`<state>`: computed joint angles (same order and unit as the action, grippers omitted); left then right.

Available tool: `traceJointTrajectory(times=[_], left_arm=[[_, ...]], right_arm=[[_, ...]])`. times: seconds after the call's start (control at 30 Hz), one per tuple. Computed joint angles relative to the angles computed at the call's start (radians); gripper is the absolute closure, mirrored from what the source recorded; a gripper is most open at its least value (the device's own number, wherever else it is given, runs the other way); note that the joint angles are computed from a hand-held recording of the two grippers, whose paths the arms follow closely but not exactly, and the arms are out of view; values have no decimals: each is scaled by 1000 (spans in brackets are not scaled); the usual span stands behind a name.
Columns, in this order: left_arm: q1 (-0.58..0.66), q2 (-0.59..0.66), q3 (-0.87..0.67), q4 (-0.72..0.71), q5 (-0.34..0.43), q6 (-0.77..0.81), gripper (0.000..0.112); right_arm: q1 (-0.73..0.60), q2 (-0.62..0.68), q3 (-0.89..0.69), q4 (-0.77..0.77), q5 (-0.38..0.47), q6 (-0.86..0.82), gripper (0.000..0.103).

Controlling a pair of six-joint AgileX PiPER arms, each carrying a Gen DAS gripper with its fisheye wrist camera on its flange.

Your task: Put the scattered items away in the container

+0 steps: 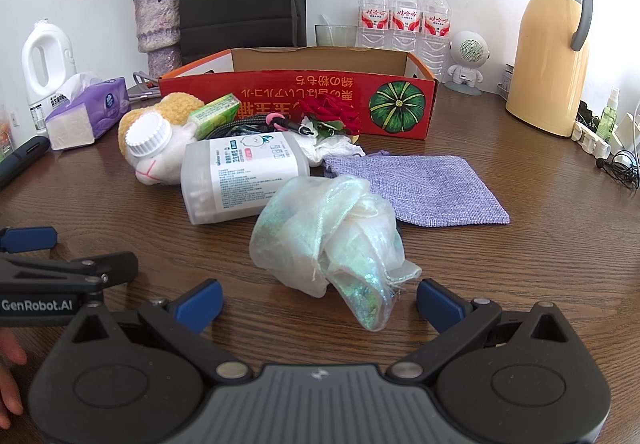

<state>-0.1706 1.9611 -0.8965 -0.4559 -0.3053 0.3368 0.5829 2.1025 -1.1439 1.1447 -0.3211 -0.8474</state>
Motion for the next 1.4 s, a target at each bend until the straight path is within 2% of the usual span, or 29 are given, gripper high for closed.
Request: traceJointTrajectory(times=[1.4], left_arm=[[-6, 5, -7, -36, -2, 25, 9]], right_arm=[[1, 1, 1, -2, -2, 2, 0]])
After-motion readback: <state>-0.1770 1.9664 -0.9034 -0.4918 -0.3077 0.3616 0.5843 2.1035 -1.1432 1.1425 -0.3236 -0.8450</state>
